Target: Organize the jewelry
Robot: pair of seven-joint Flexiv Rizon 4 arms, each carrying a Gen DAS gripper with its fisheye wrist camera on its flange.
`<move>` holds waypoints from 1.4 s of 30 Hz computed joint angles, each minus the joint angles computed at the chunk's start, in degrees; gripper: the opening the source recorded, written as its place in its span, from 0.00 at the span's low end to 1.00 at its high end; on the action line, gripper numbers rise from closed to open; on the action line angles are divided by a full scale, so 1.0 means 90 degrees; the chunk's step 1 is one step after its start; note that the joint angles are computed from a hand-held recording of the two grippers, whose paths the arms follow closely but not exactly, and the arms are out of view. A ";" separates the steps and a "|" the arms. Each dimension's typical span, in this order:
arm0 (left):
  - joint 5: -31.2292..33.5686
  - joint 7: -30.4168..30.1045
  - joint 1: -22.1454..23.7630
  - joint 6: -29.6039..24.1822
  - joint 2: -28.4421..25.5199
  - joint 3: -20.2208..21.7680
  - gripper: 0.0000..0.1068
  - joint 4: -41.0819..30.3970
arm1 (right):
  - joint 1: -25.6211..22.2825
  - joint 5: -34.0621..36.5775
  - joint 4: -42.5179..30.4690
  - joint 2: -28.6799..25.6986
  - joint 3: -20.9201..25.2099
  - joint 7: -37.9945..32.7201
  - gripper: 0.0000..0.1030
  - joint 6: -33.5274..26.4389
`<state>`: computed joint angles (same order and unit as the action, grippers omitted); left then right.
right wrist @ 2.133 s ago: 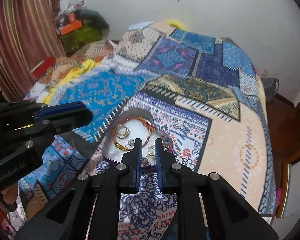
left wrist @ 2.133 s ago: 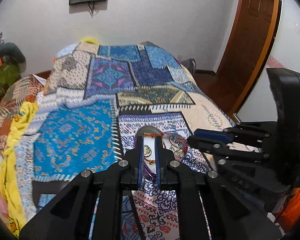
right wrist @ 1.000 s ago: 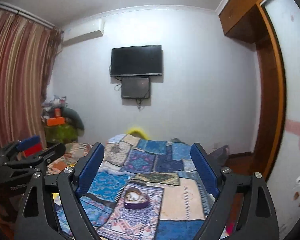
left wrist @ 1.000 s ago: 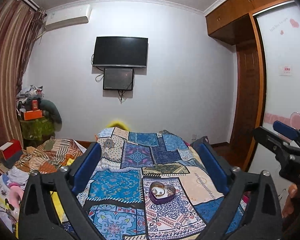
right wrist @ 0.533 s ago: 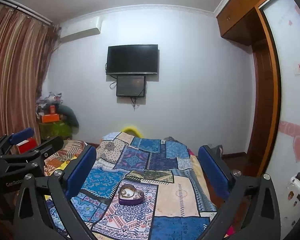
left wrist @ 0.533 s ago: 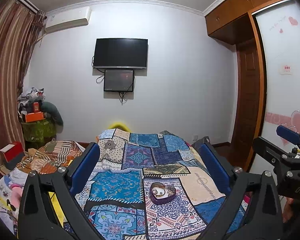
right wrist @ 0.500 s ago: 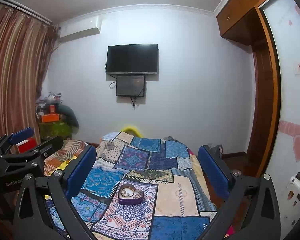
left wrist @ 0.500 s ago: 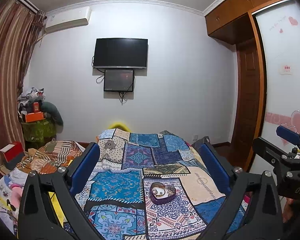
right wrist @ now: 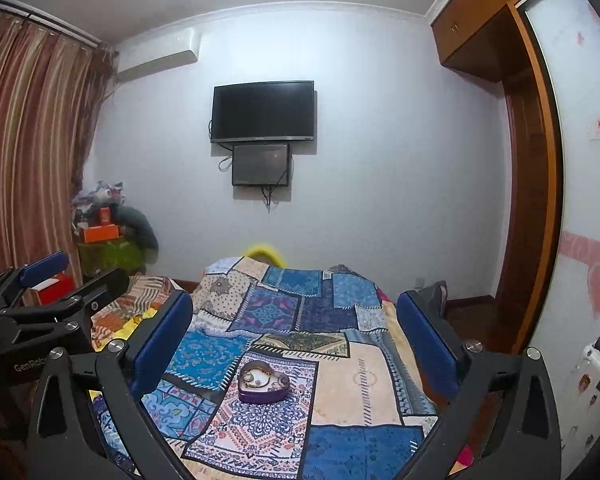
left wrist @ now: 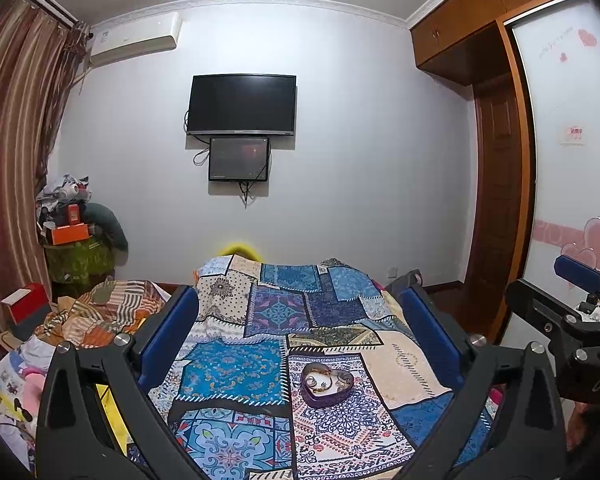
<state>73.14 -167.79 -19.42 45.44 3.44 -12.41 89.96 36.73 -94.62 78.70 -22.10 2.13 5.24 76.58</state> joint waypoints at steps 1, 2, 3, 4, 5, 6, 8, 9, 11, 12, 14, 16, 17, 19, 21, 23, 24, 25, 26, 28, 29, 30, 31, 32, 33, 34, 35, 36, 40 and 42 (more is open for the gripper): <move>-0.0032 0.0026 0.0005 0.0006 -0.0006 0.0003 0.96 -0.0017 | -0.0005 0.0009 0.0011 0.0006 0.0002 0.0005 0.98 0.0001; -0.0042 0.0029 0.0007 0.0010 -0.0010 0.0006 0.96 -0.0018 | -0.0012 0.0031 0.0025 0.0016 0.0008 0.0000 0.98 0.0001; -0.0049 0.0026 0.0008 0.0024 -0.0005 0.0012 0.96 -0.0007 | -0.0013 0.0058 0.0028 0.0013 0.0011 -0.0015 0.98 -0.0002; -0.0062 0.0031 0.0013 0.0041 -0.0007 0.0018 0.96 -0.0002 | -0.0013 0.0090 0.0034 0.0017 0.0014 -0.0027 0.98 -0.0007; -0.0083 0.0037 0.0017 0.0058 -0.0009 0.0024 0.96 0.0003 | -0.0013 0.0116 0.0041 0.0023 0.0015 -0.0030 0.98 -0.0007; -0.0111 0.0053 0.0026 0.0082 -0.0013 0.0034 0.96 0.0002 | -0.0013 0.0141 0.0044 0.0022 0.0014 -0.0038 0.98 -0.0001; -0.0158 0.0074 0.0035 0.0124 -0.0028 0.0044 0.96 -0.0006 | -0.0009 0.0218 0.0049 0.0024 0.0010 -0.0085 0.98 0.0006; -0.0172 0.0083 0.0037 0.0128 -0.0035 0.0046 0.96 -0.0012 | -0.0007 0.0219 0.0064 0.0032 0.0002 -0.0074 0.98 0.0006; -0.0193 0.0109 0.0039 0.0143 -0.0043 0.0056 0.96 -0.0016 | 0.0001 0.0301 0.0073 0.0026 0.0008 -0.0133 0.98 0.0007; -0.0198 0.0114 0.0039 0.0146 -0.0041 0.0061 0.96 -0.0011 | 0.0003 0.0339 0.0073 0.0018 0.0005 -0.0157 0.98 0.0021; -0.0230 0.0122 0.0042 0.0174 -0.0040 0.0072 0.96 -0.0004 | 0.0007 0.0404 0.0100 0.0027 -0.0001 -0.0186 0.98 0.0043; -0.0250 0.0124 0.0047 0.0200 -0.0035 0.0078 0.96 0.0011 | 0.0017 0.0457 0.0101 0.0022 -0.0017 -0.0211 0.98 0.0048; -0.0261 0.0133 0.0048 0.0204 -0.0034 0.0079 0.96 0.0016 | 0.0021 0.0479 0.0109 0.0027 -0.0022 -0.0220 0.98 0.0049; -0.0311 0.0163 0.0056 0.0228 -0.0031 0.0088 0.96 0.0027 | 0.0028 0.0500 0.0120 0.0034 -0.0035 -0.0228 0.98 0.0055; -0.0390 0.0171 0.0073 0.0310 -0.0029 0.0111 0.96 0.0043 | 0.0027 0.0518 0.0110 0.0033 -0.0045 -0.0240 0.98 0.0063; -0.0417 0.0173 0.0088 0.0332 -0.0029 0.0113 0.96 0.0049 | 0.0029 0.0520 0.0121 0.0038 -0.0050 -0.0228 0.98 0.0067; -0.0420 0.0169 0.0089 0.0330 -0.0027 0.0108 0.96 0.0057 | 0.0030 0.0503 0.0122 0.0040 -0.0055 -0.0210 0.98 0.0071; -0.0441 0.0179 0.0094 0.0343 -0.0028 0.0111 0.96 0.0058 | 0.0027 0.0504 0.0122 0.0042 -0.0054 -0.0207 0.98 0.0081; -0.0464 0.0185 0.0099 0.0358 -0.0024 0.0114 0.96 0.0066 | 0.0025 0.0491 0.0128 0.0045 -0.0057 -0.0190 0.98 0.0084; -0.0472 0.0180 0.0107 0.0386 -0.0021 0.0112 0.96 0.0078 | 0.0025 0.0479 0.0141 0.0053 -0.0055 -0.0181 0.98 0.0069; -0.0467 0.0176 0.0111 0.0394 -0.0017 0.0110 0.96 0.0082 | 0.0021 0.0489 0.0145 0.0056 -0.0048 -0.0190 0.98 0.0068; -0.0462 0.0173 0.0112 0.0397 -0.0011 0.0107 0.96 0.0090 | 0.0021 0.0493 0.0151 0.0058 -0.0044 -0.0190 0.98 0.0062; -0.0487 0.0204 0.0128 0.0428 -0.0025 0.0116 0.96 0.0071 | 0.0023 0.0509 0.0147 0.0051 -0.0040 -0.0200 0.98 0.0056; -0.0494 0.0216 0.0133 0.0447 -0.0027 0.0120 0.96 0.0069 | 0.0025 0.0530 0.0151 0.0049 -0.0036 -0.0215 0.98 0.0052; -0.0496 0.0221 0.0138 0.0457 -0.0030 0.0122 0.96 0.0066 | 0.0030 0.0556 0.0154 0.0050 -0.0032 -0.0233 0.98 0.0045; -0.0495 0.0215 0.0140 0.0457 -0.0032 0.0121 0.96 0.0064 | 0.0037 0.0587 0.0149 0.0044 -0.0031 -0.0258 0.98 0.0035; -0.0507 0.0222 0.0141 0.0476 -0.0033 0.0126 0.96 0.0068 | 0.0045 0.0611 0.0151 0.0043 -0.0032 -0.0276 0.98 0.0030; -0.0528 0.0231 0.0147 0.0513 -0.0032 0.0137 0.96 0.0077 | 0.0048 0.0635 0.0144 0.0035 -0.0037 -0.0296 0.98 0.0033; -0.0531 0.0181 0.0163 0.0536 -0.0023 0.0144 0.96 0.0104 | 0.0079 0.0716 0.0141 0.0022 -0.0056 -0.0362 0.98 0.0025; -0.0566 0.0176 0.0182 0.0577 -0.0030 0.0160 0.96 0.0110 | 0.0090 0.0734 0.0137 0.0017 -0.0069 -0.0367 0.98 0.0027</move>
